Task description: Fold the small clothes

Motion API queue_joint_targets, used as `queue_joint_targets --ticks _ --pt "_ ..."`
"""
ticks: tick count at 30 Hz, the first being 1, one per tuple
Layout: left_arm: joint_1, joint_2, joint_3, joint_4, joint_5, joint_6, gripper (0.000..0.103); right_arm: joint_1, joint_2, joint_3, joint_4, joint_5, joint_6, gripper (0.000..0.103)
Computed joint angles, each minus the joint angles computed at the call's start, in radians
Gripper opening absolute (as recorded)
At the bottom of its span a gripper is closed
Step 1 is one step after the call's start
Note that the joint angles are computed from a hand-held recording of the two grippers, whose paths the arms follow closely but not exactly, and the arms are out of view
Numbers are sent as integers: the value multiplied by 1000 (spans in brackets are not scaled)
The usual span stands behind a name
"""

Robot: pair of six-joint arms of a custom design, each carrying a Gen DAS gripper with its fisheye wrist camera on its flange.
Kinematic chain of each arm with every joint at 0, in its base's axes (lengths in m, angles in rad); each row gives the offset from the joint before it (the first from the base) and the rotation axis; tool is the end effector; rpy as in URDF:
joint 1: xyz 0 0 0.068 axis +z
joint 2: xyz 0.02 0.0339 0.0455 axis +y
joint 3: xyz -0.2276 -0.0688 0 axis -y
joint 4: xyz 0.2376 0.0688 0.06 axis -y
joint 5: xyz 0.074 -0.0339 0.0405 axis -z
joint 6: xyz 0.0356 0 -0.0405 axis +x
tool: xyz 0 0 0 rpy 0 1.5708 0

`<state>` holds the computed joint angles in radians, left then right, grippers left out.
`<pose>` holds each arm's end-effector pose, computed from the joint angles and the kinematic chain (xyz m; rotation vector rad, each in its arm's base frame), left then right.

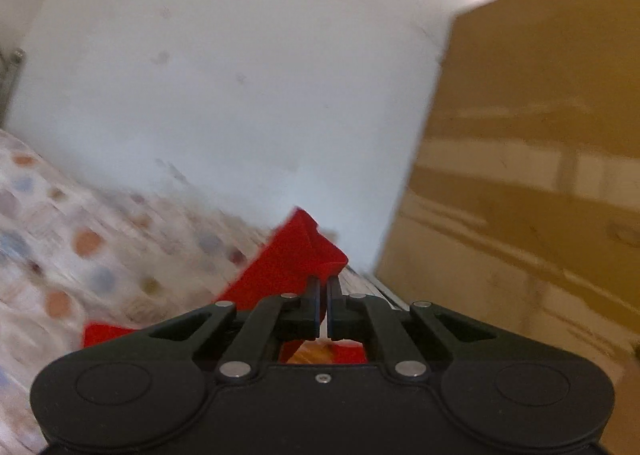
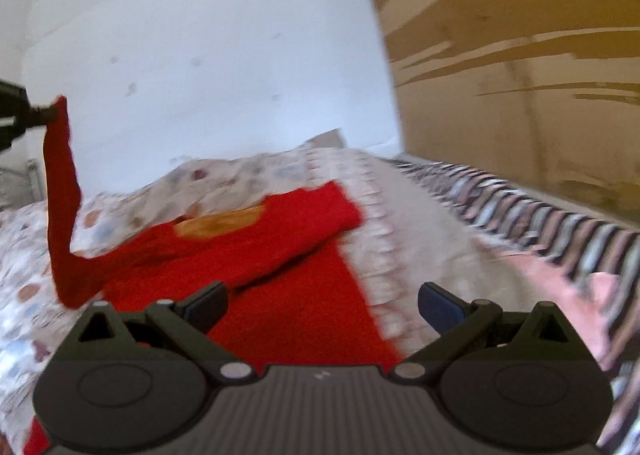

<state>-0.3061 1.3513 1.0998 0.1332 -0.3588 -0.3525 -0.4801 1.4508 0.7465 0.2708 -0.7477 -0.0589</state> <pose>0.3109 -0.0851 0.3220 -0.3065 1.6571 -0.1924 0.2804 -0.1187 0.1893 -0.0666 1.9009 0.3837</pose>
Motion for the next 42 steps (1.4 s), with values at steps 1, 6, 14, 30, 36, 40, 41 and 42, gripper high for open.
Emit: queue_joint_targets --ticks 1,6,14,30,36,40,41,42 --pt "-36 33 -1 16 -7 -11 1 -23 9 12 -7 -5 1 103" --pt "-157 220 36 48 5 -43 1 -139 69 67 -75 -25 -56 103" --pt "-184 316 -14 29 57 -119 2 -205 109 83 -150 -6 -154 103" --pt "-191 -27 -301 -147 -21 -220 92 -140 2 3 -147 -20 -194 103" --pt "-91 -130 -342 -347 -225 -150 99 0 30 155 -366 -8 -345 103" --pt "39 -84 -348 -329 -317 -41 101 125 119 310 -552 5 -397 103" --pt "73 -66 -343 -314 -313 -16 101 155 123 318 -552 16 -390 103" --pt "105 -48 -337 -296 -302 7 101 185 122 318 -536 26 -384 103"
